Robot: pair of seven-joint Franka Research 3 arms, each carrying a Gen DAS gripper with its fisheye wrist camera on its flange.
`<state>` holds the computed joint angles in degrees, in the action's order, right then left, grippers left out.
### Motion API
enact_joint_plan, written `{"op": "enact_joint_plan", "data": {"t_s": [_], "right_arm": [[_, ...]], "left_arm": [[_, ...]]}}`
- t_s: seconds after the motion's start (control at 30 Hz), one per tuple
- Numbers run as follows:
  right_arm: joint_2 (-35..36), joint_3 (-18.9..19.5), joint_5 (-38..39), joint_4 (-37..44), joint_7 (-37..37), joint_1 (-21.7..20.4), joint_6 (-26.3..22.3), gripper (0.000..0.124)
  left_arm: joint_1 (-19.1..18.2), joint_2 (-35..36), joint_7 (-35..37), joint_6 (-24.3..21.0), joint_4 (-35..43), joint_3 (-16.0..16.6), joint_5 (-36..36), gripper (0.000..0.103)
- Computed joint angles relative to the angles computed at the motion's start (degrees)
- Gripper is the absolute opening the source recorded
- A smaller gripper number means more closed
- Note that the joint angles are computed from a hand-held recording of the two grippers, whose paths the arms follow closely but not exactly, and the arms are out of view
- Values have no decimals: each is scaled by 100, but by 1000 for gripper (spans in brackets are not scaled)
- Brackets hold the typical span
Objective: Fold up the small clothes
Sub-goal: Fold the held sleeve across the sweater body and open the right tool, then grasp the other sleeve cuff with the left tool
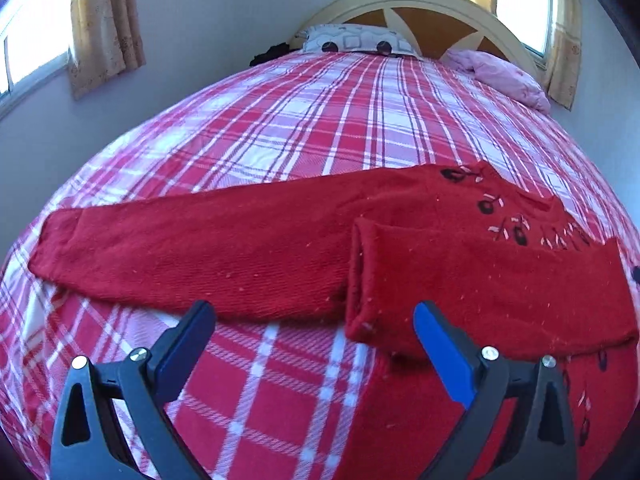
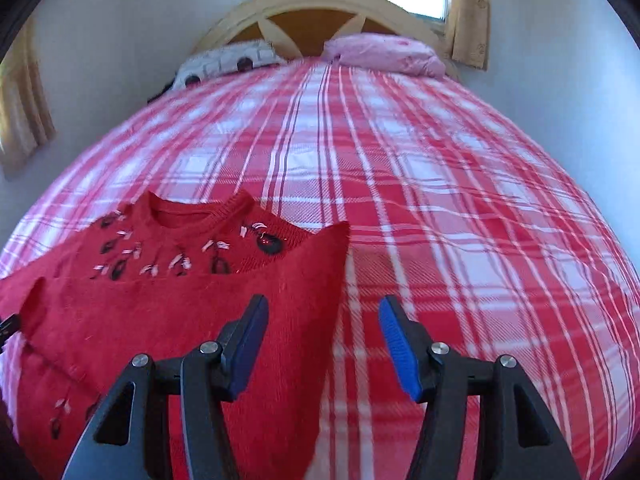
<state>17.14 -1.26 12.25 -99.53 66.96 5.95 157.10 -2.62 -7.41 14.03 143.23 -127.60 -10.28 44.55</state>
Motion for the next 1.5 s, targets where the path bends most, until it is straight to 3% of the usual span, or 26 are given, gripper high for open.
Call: {"op": "enact_joint_plan", "data": {"t_s": [0.03, 0.1, 0.13, 0.23, 0.33, 0.4, 0.47, 0.5, 0.6, 0.7, 0.83, 0.97, 1.03, 1.1, 1.23, 1.33, 1.5], "right_arm": [[84, -15, -107, 75, -25, 40, -76, 57], [191, -31, -280, 161, -143, 90, -196, 19], [169, -75, -399, 71, -158, 131, -69, 11], [85, -311, -609, -151, 228, 200, 398, 10], [334, -623, -789, 140, 1184, 113, 218, 0], [549, -213, 112, 548, 889, -447, -311, 0], [576, 440, 1325, 761, -156, -1154, -774, 0], [527, 503, 1613, 765, -422, -1249, -888, 0], [-50, 461, 2220, 150, -820, -1198, -258, 0], [-676, 689, 3103, -355, -2042, -1252, -527, 0], [-1060, 651, 2997, -910, -2809, -829, -846, 0], [-844, 330, 2341, -1272, -2484, -323, -300, 0], [-910, 407, 2945, -1349, -2943, -429, -313, 0], [-963, 334, 3086, -1370, -2993, -404, -387, 0], [-948, 255, 3252, -1352, -3137, -348, -396, 0], [-895, 242, 3216, -1319, -3109, -305, -365, 1], [-868, 226, 3044, -1289, -2988, -270, -367, 1]], "left_arm": [[-4, -3, 6, 74, -12, 23, -103, 102], [-11, -34, -20, 83, -30, 9, -142, 102], [-15, -27, -45, 23, -9, -18, -99, 102], [-48, -15, -25, -233, 62, -94, 151, 102], [-83, 39, -10, -331, 147, -103, 330, 102], [-105, 118, -14, -291, 209, -91, 392, 102], [-136, 216, 31, -316, 293, -73, 349, 102], [-157, 275, 79, -312, 341, -61, 298, 102], [-225, 341, 112, -362, 412, -60, 312, 102], [-269, 268, 20, -433, 369, -68, 446, 102], [-286, 241, -58, -578, 354, -76, 438, 102], [-311, 137, -118, -845, 270, -78, 306, 102], [-278, -67, -287, -906, 62, -68, 270, 101], [-159, -459, -471, -804, -346, 17, 158, 96], [256, -1175, -925, -891, -979, 119, 123, 96], [764, -1761, -1433, -808, -1462, 289, 71, 96], [1348, -1849, -1667, -1030, -1570, 412, -8, 96]]}}
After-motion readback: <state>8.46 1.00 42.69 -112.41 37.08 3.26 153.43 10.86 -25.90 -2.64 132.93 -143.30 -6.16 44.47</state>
